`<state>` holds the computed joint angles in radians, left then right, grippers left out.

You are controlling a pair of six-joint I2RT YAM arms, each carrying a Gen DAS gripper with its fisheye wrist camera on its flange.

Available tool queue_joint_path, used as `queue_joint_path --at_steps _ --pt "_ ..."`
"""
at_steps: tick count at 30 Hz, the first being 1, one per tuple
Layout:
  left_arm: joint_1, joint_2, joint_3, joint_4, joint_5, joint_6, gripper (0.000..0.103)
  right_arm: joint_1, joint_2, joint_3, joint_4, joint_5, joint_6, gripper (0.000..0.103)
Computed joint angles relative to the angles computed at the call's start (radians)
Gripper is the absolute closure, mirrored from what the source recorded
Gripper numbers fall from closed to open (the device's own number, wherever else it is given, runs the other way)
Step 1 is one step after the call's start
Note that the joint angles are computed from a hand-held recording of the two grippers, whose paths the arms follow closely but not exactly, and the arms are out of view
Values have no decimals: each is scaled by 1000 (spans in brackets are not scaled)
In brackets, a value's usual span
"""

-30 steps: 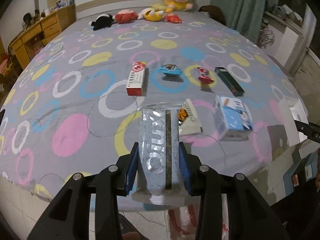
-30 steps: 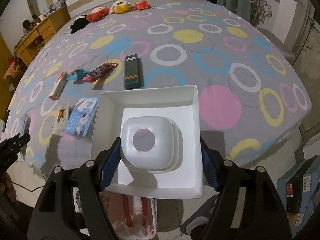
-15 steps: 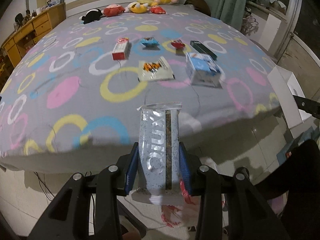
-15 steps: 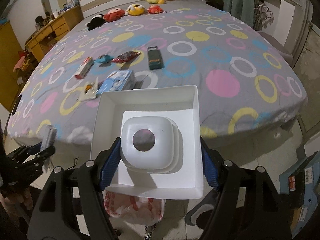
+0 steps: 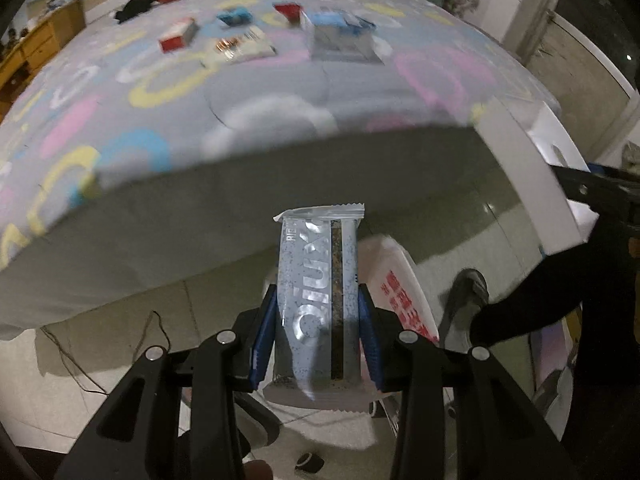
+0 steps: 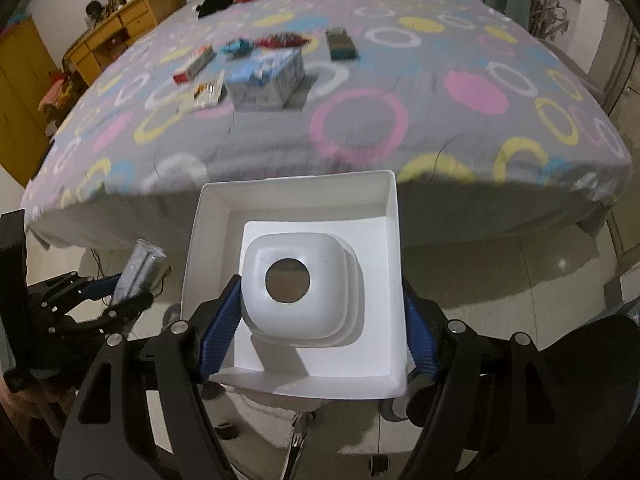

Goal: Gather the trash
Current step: 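Lift the wrapper with the left tool while the right tool carries the dish toward the white bag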

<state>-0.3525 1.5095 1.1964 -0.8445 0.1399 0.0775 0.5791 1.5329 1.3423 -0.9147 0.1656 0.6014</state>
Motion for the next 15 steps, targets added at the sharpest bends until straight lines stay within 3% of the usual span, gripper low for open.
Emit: queue_joint_path --at_steps 5,15 --pt "-15 19 -90 61 0 15 65 14 64 -64 58 -22 7 32" --pt "-55 178 -101 91 -5 81 65 0 272 -135 193 -120 33 31"
